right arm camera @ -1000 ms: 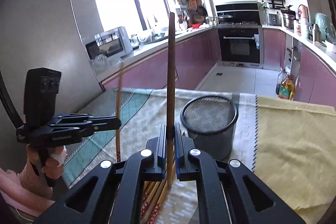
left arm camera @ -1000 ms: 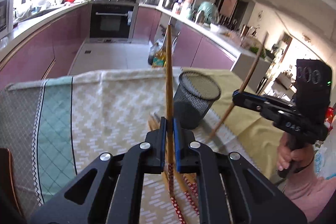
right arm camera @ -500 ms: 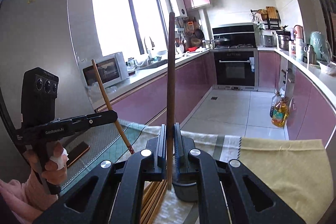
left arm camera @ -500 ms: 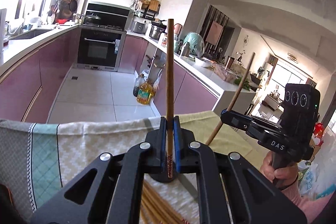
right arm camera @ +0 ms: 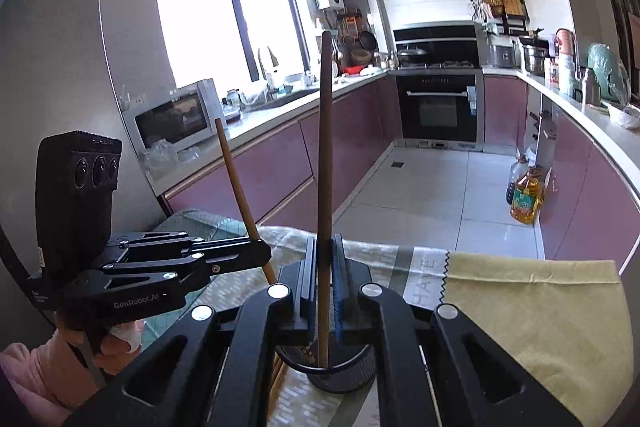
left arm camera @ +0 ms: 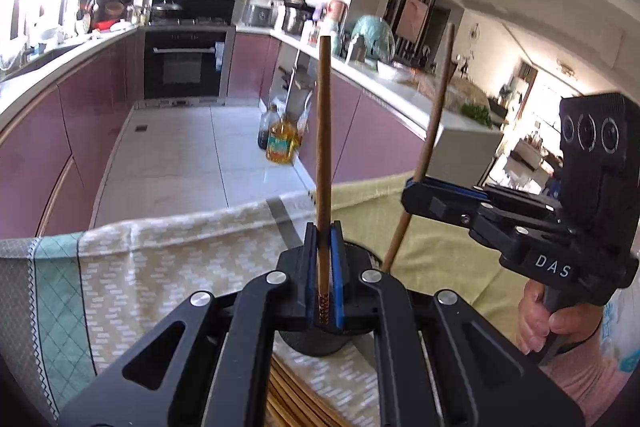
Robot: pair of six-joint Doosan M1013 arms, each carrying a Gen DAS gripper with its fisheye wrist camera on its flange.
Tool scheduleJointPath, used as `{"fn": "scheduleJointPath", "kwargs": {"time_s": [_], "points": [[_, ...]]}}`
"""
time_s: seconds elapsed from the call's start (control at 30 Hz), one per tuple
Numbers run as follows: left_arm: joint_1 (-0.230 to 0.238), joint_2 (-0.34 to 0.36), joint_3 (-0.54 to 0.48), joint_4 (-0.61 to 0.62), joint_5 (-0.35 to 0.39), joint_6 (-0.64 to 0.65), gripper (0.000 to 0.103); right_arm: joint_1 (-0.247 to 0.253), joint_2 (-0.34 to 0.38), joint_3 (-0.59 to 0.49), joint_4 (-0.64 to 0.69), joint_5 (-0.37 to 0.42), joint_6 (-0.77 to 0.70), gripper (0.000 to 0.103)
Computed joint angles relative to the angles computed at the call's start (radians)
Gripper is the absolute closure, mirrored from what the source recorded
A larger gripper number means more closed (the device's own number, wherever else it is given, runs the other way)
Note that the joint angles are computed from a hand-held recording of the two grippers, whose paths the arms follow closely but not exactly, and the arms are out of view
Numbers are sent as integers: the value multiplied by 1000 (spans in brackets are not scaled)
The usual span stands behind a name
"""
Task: Organize utensils
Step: 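Lower the left gripper's chopstick into the holder and open while the right gripper releases its chopstick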
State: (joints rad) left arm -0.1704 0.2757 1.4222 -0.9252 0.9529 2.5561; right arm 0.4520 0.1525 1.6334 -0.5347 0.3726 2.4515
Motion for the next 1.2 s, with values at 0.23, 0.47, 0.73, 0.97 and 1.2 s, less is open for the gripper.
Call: {"fn": "scheduleJointPath", "kwargs": {"time_s": [0.23, 0.47, 0.73, 0.97, 1.2], "points": [[-22, 41, -17, 76, 2, -38, 95, -22, 51, -48, 240, 95, -209, 97], [-31, 56, -29, 101, -14, -74, 95, -27, 69, -71, 233, 117, -176, 95], [-13, 31, 10, 69, -64, -50, 79, -13, 66, -65, 85, 111, -30, 79], [24, -27, 89, 12, -133, 47, 65, 29, 10, 1, -89, 45, 113, 64], [56, -72, 177, 66, -179, 101, 56, 87, -33, 73, -134, -1, 129, 45]]}}
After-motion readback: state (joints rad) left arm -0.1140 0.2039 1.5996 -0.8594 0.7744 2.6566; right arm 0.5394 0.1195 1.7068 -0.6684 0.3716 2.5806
